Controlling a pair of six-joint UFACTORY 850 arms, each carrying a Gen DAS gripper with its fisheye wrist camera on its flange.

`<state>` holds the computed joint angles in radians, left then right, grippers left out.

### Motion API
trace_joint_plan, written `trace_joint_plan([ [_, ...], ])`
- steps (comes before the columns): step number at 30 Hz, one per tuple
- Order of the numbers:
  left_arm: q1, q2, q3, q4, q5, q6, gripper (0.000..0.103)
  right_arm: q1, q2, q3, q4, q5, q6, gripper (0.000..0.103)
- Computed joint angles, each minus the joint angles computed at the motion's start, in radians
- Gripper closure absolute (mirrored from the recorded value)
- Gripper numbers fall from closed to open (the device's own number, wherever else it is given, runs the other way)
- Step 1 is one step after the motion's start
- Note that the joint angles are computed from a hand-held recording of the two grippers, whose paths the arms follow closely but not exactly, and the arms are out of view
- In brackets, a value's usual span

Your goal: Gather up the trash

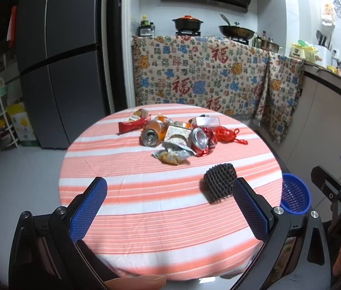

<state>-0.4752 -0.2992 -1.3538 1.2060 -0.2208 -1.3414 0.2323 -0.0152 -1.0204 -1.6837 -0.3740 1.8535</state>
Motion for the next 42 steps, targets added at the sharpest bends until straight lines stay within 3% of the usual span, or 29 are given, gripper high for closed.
trace_joint_plan([
  [42,0.008,-0.003,-0.004,-0.042,0.007,0.04,0.0,-0.003,-0.003,-0.001,0.023,0.01,-0.027,0.0],
])
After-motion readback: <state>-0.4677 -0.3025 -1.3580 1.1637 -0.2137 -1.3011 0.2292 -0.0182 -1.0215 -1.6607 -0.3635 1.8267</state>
